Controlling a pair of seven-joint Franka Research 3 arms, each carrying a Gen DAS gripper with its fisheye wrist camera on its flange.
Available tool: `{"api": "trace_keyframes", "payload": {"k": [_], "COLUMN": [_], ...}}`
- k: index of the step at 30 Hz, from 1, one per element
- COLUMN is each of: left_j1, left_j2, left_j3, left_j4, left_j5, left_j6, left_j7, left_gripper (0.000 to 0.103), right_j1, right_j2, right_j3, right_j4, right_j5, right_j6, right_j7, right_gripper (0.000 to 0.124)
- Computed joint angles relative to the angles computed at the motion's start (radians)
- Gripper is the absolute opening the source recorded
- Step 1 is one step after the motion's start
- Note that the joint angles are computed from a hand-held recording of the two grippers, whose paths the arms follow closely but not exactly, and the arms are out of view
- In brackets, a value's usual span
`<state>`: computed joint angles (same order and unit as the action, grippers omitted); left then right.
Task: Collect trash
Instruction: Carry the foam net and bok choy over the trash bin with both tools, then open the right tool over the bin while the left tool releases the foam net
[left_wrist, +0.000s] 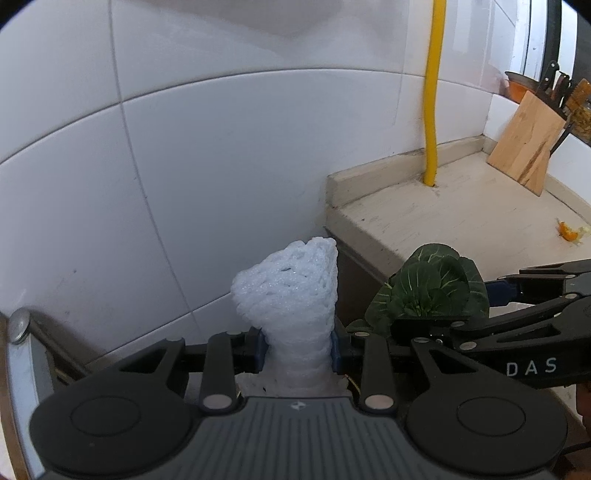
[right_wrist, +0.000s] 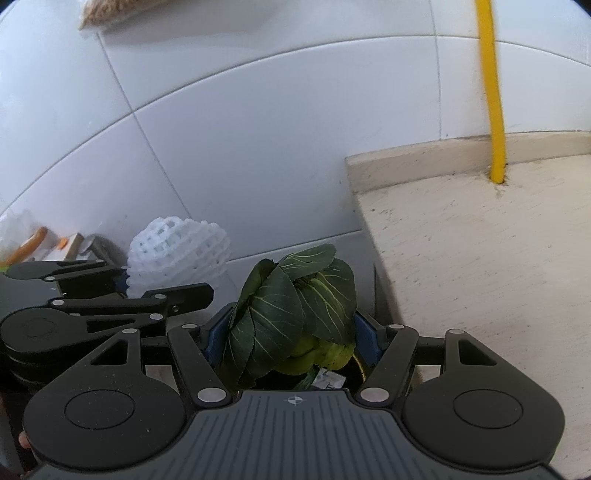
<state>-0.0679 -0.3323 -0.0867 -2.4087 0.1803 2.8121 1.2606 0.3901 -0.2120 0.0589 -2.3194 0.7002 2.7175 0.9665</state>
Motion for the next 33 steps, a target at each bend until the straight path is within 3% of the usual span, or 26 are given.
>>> {"api": "trace_keyframes", "payload": {"k": [15, 33], "left_j1": [0.017, 0.023], "left_j2": [-0.001, 0.057], "left_j3": [0.003, 0.009], "left_j4": [-0.026, 0.013], "left_j5": [0.010, -0.026], "left_j6": [-0.007, -0.087], "left_j7": [-0.016, -0.006], "left_gripper": [0.027, 0.027], "right_j1": [0.001, -0.010], "right_j2": [0.040, 0.116], "right_j3": [0.025, 0.042], "right_j4": [0.007, 0.039], "right_j5": [-0.075, -0.159], "right_j6": [-0.010, -0.047], "right_j7": [0.088, 0.176], "right_gripper": [0.073, 0.073]}}
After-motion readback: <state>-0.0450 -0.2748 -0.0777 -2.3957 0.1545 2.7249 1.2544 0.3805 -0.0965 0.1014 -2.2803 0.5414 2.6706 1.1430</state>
